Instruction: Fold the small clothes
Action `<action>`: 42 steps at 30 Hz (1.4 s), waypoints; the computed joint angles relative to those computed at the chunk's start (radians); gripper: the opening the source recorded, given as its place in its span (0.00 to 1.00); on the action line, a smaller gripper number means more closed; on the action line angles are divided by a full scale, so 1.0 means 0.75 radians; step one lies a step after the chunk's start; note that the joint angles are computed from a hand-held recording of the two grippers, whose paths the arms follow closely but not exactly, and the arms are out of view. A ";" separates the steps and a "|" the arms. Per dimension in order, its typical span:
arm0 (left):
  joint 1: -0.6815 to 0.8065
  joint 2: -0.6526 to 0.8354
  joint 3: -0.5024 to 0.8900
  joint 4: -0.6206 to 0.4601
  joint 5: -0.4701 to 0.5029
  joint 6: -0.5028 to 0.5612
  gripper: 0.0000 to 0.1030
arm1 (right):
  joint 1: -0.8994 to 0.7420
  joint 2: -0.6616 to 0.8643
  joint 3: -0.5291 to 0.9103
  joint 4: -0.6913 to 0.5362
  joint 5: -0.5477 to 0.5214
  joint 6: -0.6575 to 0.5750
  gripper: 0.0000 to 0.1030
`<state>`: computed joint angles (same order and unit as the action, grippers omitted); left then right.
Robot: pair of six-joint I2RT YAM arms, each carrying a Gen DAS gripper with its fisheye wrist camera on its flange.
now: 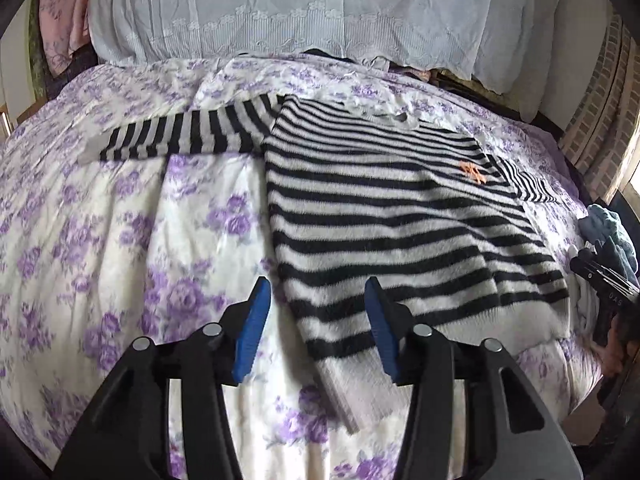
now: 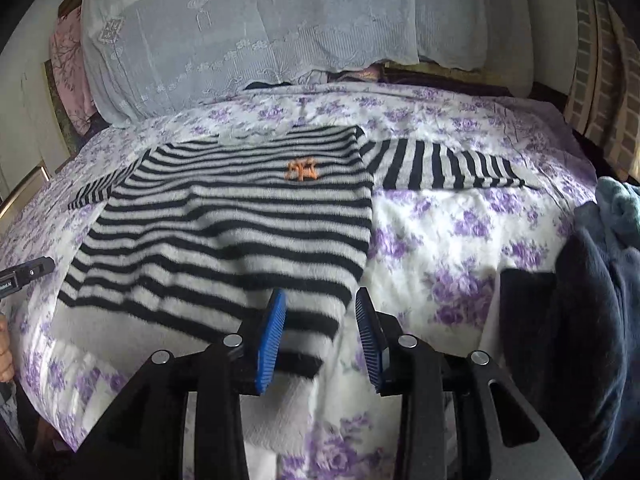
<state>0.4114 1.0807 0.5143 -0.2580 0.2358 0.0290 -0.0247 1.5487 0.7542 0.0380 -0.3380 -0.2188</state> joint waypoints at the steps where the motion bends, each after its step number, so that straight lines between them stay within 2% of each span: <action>1: -0.057 0.051 0.038 0.033 -0.012 -0.027 0.46 | 0.036 0.026 0.042 0.008 0.009 0.038 0.35; 3: -0.172 0.155 0.084 0.110 -0.087 -0.077 0.55 | 0.112 0.109 0.145 -0.006 0.034 0.110 0.36; 7: -0.374 0.506 0.239 0.246 -0.313 -0.170 0.61 | 0.251 0.343 0.400 -0.070 0.127 0.218 0.40; 8: -0.397 0.581 0.285 0.259 -0.353 -0.185 0.66 | 0.278 0.400 0.465 -0.088 0.154 0.235 0.42; 12: -0.447 0.873 0.477 0.290 -0.507 -0.248 0.91 | 0.352 0.641 0.697 -0.112 0.310 0.256 0.62; 13: -0.442 0.953 0.520 0.282 -0.523 -0.263 0.94 | 0.357 0.696 0.736 -0.121 0.341 0.241 0.71; 14: -0.433 1.002 0.556 0.255 -0.510 -0.268 0.96 | 0.353 0.746 0.762 -0.128 0.341 0.236 0.76; 15: -0.424 0.992 0.556 0.253 -0.491 -0.264 0.96 | 0.339 0.777 0.787 -0.149 0.308 0.244 0.81; 16: -0.419 0.983 0.544 0.266 -0.480 -0.263 0.96 | 0.320 0.769 0.777 -0.144 0.253 0.251 0.91; 17: -0.418 0.983 0.535 0.273 -0.477 -0.261 0.96 | 0.304 0.757 0.756 -0.123 0.204 0.262 0.97; 21: -0.424 0.983 0.541 0.253 -0.494 -0.252 0.96 | 0.335 0.765 0.763 -0.161 0.266 0.248 0.97; 23: -0.436 0.982 0.586 0.161 -0.512 -0.254 0.96 | 0.352 0.758 0.758 -0.170 0.310 0.219 0.97; 26: -0.438 0.962 0.686 -0.002 -0.469 -0.241 0.96 | 0.328 0.775 0.849 -0.284 0.251 0.210 0.97; 28: -0.452 0.917 0.724 -0.022 -0.455 -0.237 0.96 | 0.285 0.745 0.891 -0.303 0.163 0.286 0.96; 30: -0.496 0.896 0.786 -0.019 -0.518 -0.250 0.96 | 0.251 0.695 0.909 -0.242 0.135 0.417 0.96; 32: -0.534 0.914 0.873 -0.032 -0.560 -0.281 0.96 | 0.209 0.729 1.077 -0.311 0.045 0.535 0.96; 35: -0.562 0.987 1.020 -0.049 -0.548 -0.367 0.96 | 0.144 0.867 1.389 -0.415 -0.077 0.756 0.96; 37: -0.570 1.056 1.100 -0.050 -0.549 -0.417 0.96 | 0.103 0.960 1.541 -0.445 -0.086 0.844 0.96; 39: -0.568 1.131 1.151 -0.039 -0.548 -0.424 0.96 | 0.057 1.037 1.632 -0.465 -0.083 0.844 0.96; 42: -0.539 1.273 1.178 0.054 -0.562 -0.417 0.96 | -0.052 1.099 1.589 -0.345 0.005 0.856 0.96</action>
